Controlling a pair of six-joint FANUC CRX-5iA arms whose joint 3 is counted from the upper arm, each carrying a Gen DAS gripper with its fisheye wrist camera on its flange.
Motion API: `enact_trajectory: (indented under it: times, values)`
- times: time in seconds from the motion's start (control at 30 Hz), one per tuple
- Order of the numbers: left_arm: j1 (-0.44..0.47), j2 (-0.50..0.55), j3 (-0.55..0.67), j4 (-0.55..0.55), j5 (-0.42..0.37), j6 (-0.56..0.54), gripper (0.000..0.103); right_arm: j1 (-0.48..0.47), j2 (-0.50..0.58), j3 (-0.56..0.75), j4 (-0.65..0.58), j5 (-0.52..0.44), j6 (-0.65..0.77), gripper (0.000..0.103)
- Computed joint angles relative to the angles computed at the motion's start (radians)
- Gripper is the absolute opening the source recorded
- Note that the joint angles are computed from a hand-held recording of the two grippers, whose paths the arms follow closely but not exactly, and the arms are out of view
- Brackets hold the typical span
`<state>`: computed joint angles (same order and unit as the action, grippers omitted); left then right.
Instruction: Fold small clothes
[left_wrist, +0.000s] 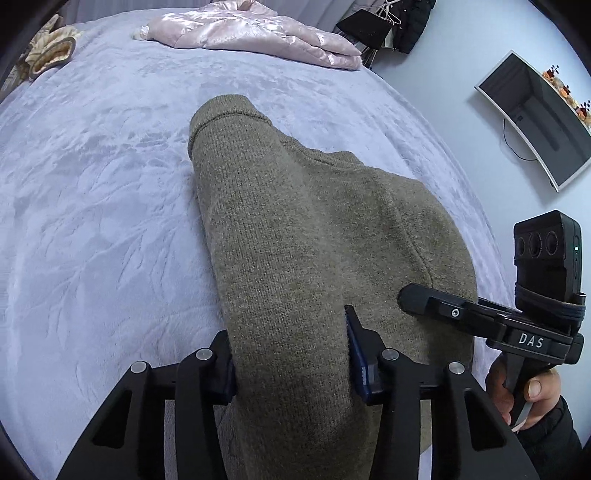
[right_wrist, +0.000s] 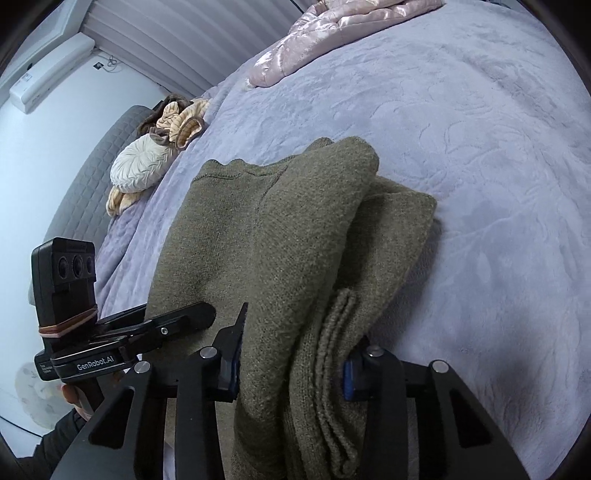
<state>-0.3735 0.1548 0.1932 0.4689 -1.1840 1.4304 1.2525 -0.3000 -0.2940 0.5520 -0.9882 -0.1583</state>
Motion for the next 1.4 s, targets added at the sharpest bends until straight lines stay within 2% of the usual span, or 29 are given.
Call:
enact_trajectory:
  times: [0.3, 0.73, 1.0, 1.4]
  values:
    - [0.026, -0.077, 0.003, -0.028, -0.071, 0.021, 0.047, 0.071, 0.089, 0.168, -0.002, -0.137, 0.059, 0.041]
    - [0.1, -0.253, -0.107, -0.034, -0.125, 0.017, 0.047, 0.18, 0.194, 0.308, 0.035, -0.209, 0.029, 0.041]
    - [0.125, -0.369, -0.177, -0.09, -0.149, 0.033, 0.047, 0.228, 0.246, 0.346, 0.044, -0.209, 0.008, 0.041]
    - [0.135, -0.452, -0.244, -0.128, -0.174, 0.047, 0.047, 0.266, 0.28, 0.357, 0.034, -0.198, -0.042, 0.041]
